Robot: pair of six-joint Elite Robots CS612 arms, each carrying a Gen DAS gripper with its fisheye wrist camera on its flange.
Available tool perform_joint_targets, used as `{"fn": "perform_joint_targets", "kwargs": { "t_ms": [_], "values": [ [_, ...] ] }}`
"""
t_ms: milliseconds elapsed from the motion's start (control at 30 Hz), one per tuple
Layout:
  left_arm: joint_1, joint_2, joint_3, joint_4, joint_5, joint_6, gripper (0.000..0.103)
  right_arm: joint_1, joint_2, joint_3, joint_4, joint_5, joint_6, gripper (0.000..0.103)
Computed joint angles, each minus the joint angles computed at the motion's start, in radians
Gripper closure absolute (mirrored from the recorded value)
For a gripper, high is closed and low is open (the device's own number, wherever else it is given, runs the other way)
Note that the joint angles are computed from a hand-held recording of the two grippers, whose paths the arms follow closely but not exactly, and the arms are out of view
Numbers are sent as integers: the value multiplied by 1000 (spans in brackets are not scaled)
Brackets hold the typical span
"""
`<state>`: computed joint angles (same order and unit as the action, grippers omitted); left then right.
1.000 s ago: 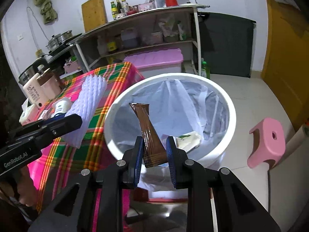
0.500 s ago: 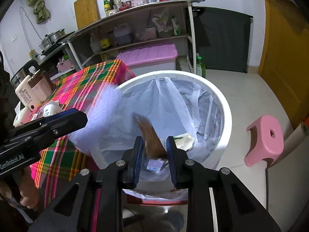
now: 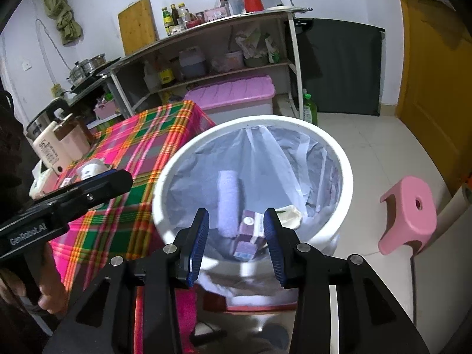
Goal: Collect trash
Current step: 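Move both open tools back over the table toward the remaining trash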
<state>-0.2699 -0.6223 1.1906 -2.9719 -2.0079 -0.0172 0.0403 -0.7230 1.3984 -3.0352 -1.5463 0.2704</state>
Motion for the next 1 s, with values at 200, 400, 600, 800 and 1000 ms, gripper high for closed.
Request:
{"fn": "perform_joint_targets", "kwargs": {
  "t_ms": [200, 400, 600, 800, 1000],
  "values": [
    [10, -29, 60, -50, 30, -17, 58, 15, -14, 25, -36, 14, -9, 63],
    [21, -59, 125, -97, 58, -36, 58, 35, -24, 42, -60, 23, -34, 63],
    [36, -82, 180, -142, 82, -49, 58, 55, -25, 46, -80, 49, -66, 63],
    [49, -99, 224, -187, 116, -61, 58, 68, -17, 36, -91, 104, -82, 58],
    [64, -108, 252, -209, 156, -71, 58, 82, -9, 15, -63, 124, -99, 57]
  ]
}}
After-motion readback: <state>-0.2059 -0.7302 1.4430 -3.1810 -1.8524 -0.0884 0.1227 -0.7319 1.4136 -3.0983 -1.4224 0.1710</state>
